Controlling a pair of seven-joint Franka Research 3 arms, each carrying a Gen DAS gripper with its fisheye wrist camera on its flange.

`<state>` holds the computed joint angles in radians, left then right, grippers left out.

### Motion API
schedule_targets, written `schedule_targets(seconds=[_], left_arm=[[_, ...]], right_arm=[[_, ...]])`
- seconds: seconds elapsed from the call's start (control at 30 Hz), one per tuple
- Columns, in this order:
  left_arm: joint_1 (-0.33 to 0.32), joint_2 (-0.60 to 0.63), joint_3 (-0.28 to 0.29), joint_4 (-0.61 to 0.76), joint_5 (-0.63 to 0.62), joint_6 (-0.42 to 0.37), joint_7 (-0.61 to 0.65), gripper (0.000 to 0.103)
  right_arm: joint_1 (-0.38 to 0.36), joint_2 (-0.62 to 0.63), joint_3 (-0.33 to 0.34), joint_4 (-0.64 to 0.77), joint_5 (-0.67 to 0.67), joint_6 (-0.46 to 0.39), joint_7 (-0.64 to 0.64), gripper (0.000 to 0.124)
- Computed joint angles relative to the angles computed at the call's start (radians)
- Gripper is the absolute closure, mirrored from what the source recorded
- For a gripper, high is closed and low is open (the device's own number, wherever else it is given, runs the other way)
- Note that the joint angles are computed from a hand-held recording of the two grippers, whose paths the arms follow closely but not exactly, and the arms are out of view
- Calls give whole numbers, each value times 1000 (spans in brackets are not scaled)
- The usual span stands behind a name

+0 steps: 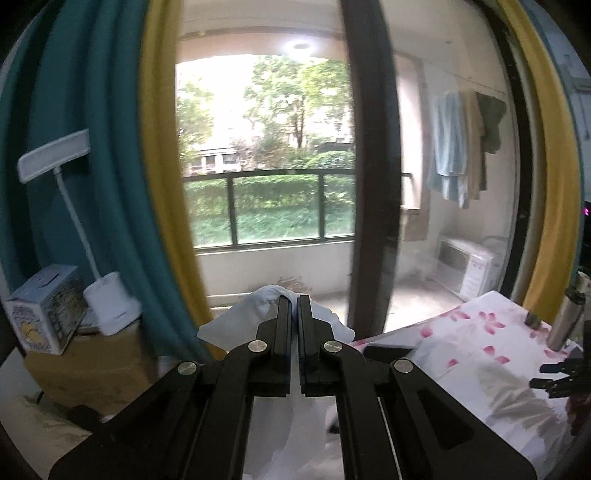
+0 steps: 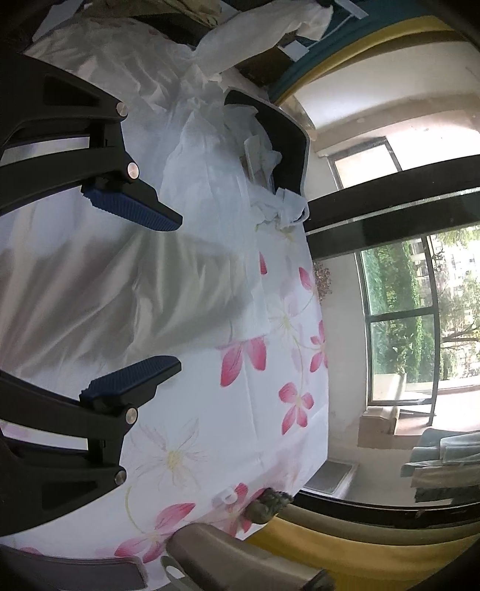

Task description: Fold large clothes

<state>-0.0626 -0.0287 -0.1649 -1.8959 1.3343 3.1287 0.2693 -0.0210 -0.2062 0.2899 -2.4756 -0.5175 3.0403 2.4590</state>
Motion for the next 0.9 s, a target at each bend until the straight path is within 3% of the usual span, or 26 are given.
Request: schedule_targets(seconds=[0.2,0.3,0.43,0.57,0.8,0.9], left_arm=[[-70,45,-36,62,70,-74,-19,100],[-113,89,-40,102,43,-98,18,100],[-166,162,-38,150,-97,-102,158,100],[-183,245,-78,168,-348,-94,401,100],[-126,415,-263,207,-747,-137,793,100],[-57,499,-398,224,-911,-186,959,100]], right_arm=[[8,-33,-42,-70,100,67,-99,54],[16,-41,-58,-94,156,93,-161,54],[31,-47,-78,-114,221,119,-237,54],[32,-56,-83,-132,278,142,-292,54],[23,-74,-75,-164,372,155,-364,54],[12,-88,-59,-177,410,142,-388,54]])
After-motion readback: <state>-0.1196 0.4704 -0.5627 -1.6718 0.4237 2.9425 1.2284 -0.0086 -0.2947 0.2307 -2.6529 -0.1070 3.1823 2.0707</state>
